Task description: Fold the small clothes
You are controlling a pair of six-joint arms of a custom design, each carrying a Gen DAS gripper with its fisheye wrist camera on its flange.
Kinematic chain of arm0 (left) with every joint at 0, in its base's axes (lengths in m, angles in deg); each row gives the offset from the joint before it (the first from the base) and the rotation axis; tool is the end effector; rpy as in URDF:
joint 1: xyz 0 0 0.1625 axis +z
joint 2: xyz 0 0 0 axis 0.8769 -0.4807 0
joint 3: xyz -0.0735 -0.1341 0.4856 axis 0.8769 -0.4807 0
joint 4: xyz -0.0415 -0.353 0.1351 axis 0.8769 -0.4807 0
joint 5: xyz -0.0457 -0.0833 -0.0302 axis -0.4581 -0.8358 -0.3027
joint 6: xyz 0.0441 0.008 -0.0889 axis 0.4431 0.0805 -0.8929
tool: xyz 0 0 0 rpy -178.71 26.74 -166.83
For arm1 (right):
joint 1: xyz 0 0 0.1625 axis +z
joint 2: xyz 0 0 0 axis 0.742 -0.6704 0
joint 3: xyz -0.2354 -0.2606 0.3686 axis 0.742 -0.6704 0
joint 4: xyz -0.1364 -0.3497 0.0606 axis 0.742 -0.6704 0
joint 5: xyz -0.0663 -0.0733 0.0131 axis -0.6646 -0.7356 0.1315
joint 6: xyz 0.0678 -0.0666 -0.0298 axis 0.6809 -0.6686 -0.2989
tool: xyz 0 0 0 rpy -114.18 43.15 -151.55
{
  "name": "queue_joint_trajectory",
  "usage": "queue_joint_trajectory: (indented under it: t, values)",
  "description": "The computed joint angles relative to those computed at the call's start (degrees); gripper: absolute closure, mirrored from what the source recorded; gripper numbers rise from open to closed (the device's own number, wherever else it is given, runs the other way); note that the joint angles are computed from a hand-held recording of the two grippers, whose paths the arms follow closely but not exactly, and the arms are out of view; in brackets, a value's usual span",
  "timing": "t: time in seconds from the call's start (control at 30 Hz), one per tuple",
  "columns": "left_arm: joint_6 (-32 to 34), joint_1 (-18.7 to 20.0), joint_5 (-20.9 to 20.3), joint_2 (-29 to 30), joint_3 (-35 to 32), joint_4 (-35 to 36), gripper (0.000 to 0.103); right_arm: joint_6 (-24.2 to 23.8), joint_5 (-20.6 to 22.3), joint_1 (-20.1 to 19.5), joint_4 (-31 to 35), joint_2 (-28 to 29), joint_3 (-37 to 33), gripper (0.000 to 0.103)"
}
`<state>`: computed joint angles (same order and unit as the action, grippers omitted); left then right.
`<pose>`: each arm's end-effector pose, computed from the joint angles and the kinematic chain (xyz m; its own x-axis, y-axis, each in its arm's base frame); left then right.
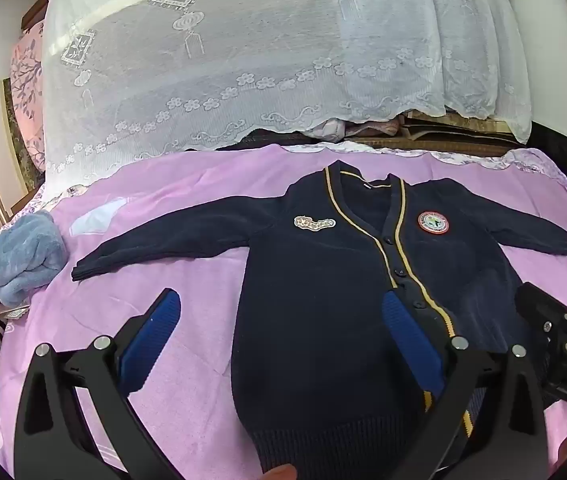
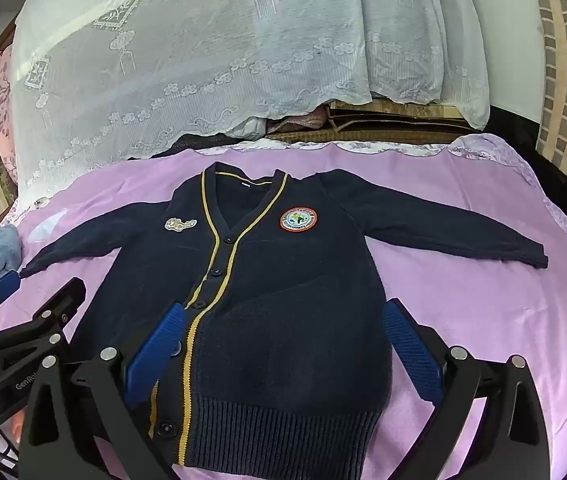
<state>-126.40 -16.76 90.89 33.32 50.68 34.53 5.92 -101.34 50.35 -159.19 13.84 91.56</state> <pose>-0.2099 -0.5233 0.0755 -0.6283 -0.1129 -0.7697 0.6177 0.5291 -0.5818 0.1586 -0.5011 0.1277 -0.7652 0.0135 0.6436 -0.5284 0.5580 -0.6399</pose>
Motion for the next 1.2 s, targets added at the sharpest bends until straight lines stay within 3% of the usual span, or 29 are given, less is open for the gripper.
queue_joint_trajectory:
  t: [0.27, 1.2]
  values:
    - [-4.51, -0.31, 0.57, 0.95, -1.0, 3.97, 0.004, 0.27, -0.29, -0.06, 0.81, 0.49, -0.7, 0.003]
    - [-4.04, 0.29, 1.49, 0.77, -0.43, 3.74, 0.004, 0.73, -0.06, -0.09, 0.78, 0.68, -0.5, 0.003]
